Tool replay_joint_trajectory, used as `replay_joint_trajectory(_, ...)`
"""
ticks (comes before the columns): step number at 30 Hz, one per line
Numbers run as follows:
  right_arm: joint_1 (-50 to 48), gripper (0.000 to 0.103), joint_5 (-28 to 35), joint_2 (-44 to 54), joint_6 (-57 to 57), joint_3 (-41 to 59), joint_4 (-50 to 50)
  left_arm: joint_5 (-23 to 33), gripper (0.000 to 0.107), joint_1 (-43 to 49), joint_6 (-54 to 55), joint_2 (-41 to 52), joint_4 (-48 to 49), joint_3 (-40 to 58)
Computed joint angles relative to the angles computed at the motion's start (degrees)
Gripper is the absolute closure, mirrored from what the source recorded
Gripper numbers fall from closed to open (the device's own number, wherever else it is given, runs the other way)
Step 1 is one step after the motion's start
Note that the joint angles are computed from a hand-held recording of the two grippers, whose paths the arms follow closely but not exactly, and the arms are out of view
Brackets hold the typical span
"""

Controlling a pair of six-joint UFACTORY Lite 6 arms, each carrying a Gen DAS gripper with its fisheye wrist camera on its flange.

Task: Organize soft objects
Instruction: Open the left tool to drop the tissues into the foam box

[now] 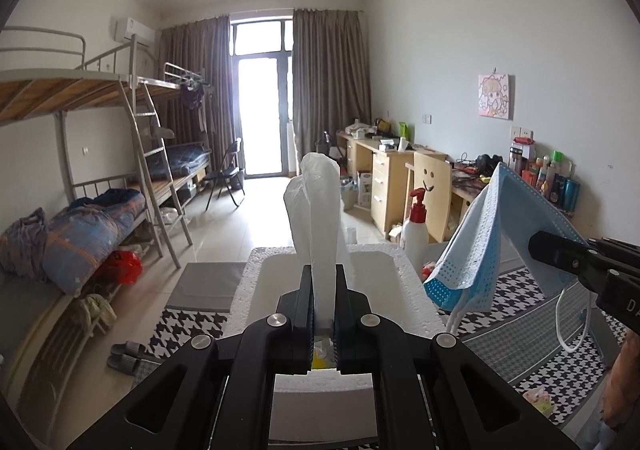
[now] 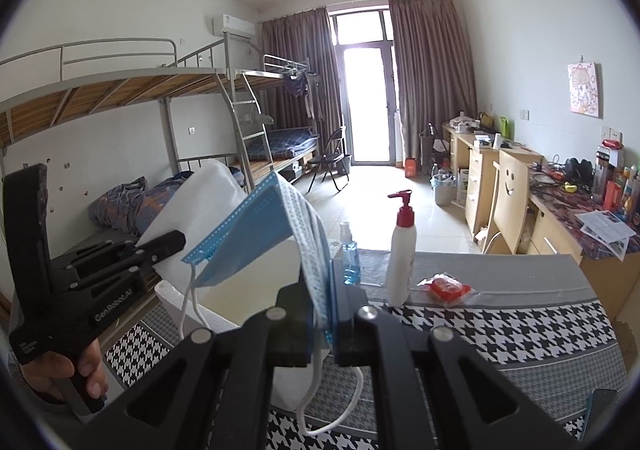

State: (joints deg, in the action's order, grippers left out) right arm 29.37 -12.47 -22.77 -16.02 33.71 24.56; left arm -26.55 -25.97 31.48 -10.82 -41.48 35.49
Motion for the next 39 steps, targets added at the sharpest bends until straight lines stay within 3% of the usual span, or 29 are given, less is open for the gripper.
replay_joint_trajectory(10,0.03,0.094,-0.19,0.55,-7.29,0.88,7.78,4.23,0.100,4.11,-8.28,5.38,10.07,3.34)
replay_joint_trajectory(14,0.06,0.094,-0.44,1.16,-9.90,1.23,10.86,5.03,0.098,3.98,-7.16,6.67,9.15,4.03)
replay_joint_trajectory(16,-0.13,0.094,-0.42,1.47,-10.17,1.45,11.33,5.71,0.089,3.75,-5.13,7.37,7.16,4.50)
replay_joint_trajectory(18,0.02,0.094,-0.54,1.94,-11.36,1.82,12.68,5.24,0.050,3.30,-2.76,7.43,4.50,4.17)
replay_joint_trajectory(20,-0.11,0.094,-0.43,2.29,-11.35,2.17,12.73,3.75,0.029,2.96,-2.46,6.39,3.78,2.82)
replay_joint_trajectory(24,-0.34,0.094,-0.47,2.87,-11.77,2.40,13.14,1.31,0.009,2.72,-1.84,4.04,2.63,0.58)
replay_joint_trajectory(27,-0.60,0.094,-0.36,3.15,-11.90,2.61,13.36,-0.94,0.005,2.09,-0.01,3.65,0.62,0.03)
replay_joint_trajectory(39,0.63,0.094,-0.86,5.98,-18.77,5.45,20.52,-0.90,0.005,6.02,-0.50,-4.43,1.02,-6.13)
